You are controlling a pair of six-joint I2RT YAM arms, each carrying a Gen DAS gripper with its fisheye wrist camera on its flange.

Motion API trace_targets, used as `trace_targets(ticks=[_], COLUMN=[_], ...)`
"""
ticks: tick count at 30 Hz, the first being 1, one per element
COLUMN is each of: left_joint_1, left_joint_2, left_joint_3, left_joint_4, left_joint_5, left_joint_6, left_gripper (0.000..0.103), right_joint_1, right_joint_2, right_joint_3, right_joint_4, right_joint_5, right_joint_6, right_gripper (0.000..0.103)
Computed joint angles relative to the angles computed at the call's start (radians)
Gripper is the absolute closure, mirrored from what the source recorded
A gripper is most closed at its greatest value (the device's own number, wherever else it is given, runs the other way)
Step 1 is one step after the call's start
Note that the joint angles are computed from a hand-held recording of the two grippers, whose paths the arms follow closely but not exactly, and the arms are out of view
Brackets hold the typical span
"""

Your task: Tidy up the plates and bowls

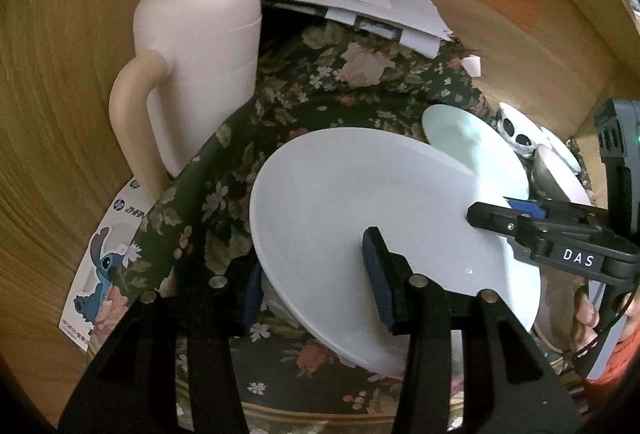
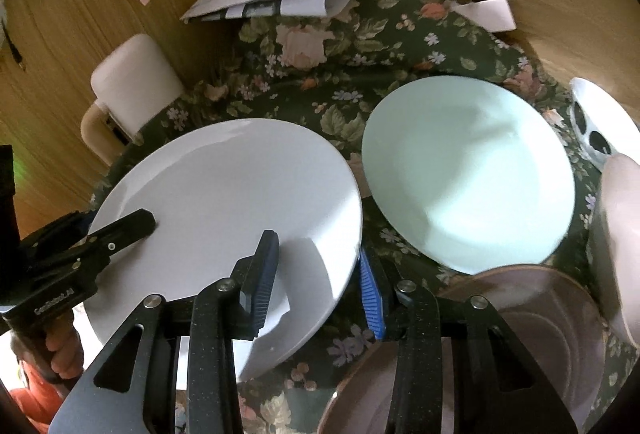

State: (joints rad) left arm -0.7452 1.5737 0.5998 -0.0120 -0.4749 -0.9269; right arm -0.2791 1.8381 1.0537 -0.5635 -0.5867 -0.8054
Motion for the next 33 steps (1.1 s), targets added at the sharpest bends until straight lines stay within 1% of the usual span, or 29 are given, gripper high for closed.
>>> trace_targets(ticks=[10, 17, 33], left_joint_1=[-0.05, -0.091, -0.198], left_joint_2=[-0.009, 0.004, 0.066], left_joint_3=[0.054, 0.109, 0.235], left_joint_4=[-0.032, -0.058, -0.113], left_joint_5=[-0.034, -0.058, -0.1], left_joint_6=[0.013, 0.024, 0.031], left_gripper=[0.058, 0.058, 0.058], right_joint_1=[-0.096, -0.177, -0.344], right_joint_2=[-0.061, -0.08, -0.062], right_joint_3=[-0.014, 0.005, 0.064], right_joint_4=[-0.035, -0.087, -0.182], right_joint_5=[-0.057, -0.092, -0.154], right_joint_6=[-0.047, -0.1, -0.201], right_gripper=[0.068, 0.068, 0.068])
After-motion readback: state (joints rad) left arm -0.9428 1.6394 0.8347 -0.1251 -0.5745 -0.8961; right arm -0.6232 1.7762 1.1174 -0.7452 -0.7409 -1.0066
